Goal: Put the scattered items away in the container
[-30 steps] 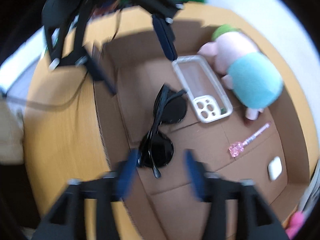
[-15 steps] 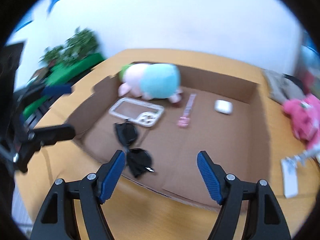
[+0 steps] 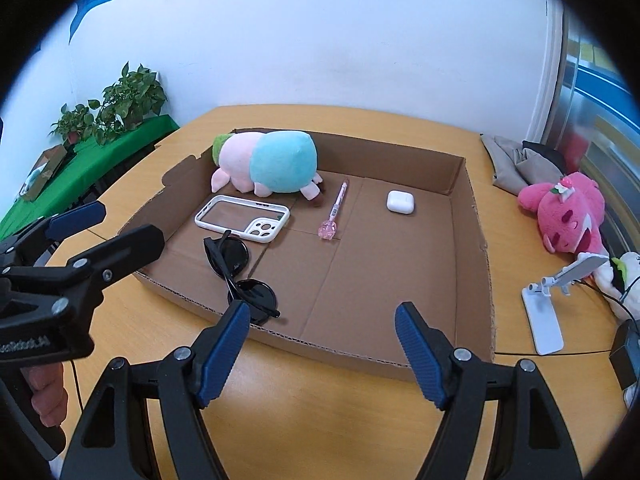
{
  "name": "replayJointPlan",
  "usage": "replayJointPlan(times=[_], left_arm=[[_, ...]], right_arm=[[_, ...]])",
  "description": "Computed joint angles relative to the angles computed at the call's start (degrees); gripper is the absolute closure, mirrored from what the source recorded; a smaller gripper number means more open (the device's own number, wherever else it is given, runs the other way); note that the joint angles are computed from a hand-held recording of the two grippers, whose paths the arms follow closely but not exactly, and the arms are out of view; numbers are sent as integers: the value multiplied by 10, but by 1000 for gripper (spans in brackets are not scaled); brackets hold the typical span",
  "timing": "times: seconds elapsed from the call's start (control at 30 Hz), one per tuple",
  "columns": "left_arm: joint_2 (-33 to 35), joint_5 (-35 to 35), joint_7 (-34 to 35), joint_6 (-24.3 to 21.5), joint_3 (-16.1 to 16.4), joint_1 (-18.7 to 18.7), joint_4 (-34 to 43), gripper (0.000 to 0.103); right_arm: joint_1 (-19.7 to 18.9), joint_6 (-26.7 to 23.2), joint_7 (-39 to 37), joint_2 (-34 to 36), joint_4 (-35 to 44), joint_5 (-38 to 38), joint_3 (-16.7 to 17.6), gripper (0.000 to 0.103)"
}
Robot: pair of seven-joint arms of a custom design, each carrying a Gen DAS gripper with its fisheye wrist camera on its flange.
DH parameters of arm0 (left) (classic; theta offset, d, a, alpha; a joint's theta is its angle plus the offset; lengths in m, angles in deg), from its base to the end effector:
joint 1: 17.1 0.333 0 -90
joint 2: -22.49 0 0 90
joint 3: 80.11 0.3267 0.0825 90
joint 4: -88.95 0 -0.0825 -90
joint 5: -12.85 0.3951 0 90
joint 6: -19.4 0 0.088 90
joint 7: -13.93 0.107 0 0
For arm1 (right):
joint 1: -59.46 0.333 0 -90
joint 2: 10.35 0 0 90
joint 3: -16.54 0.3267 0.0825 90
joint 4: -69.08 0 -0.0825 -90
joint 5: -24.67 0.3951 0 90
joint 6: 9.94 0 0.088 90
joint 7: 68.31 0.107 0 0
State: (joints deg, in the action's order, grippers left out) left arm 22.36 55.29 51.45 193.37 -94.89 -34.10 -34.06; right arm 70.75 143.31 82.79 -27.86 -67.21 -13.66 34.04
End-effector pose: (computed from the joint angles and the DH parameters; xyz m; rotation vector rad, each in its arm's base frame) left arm 0.4710 -0.3525 0.4991 -1.4363 2.0355 -1.0897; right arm 0.4242 0.2643 0.4983 -1.7470 1.8028 -0.7287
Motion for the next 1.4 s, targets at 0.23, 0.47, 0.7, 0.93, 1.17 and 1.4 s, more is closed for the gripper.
replayJointPlan(times=[0.23,0.47,0.7,0.93,1.17,1.4], left_arm=[[-17,12,-24,-16,-4,2,-14,0],[-13,23,-29,-34,-9,3,-9,0],[-7,5,-13,-31,-5,1,-7,0],[-4,12,-19,-41,-2,1,-3,0],[-6,26,-32,-49,-2,2,-4,0],[-13,58,-65,-61,-6,3,-6,0]], right_arm=[[3,-9,6,-5,-4,3,5,28],[4,-26,13,0,3,2,4,28],[15,-37,12,15,15,-1,-4,28],[25,-46,12,24,23,-6,-12,28],[33,-51,11,26,25,-6,-18,28],[35,-52,11,21,19,-1,-18,28]])
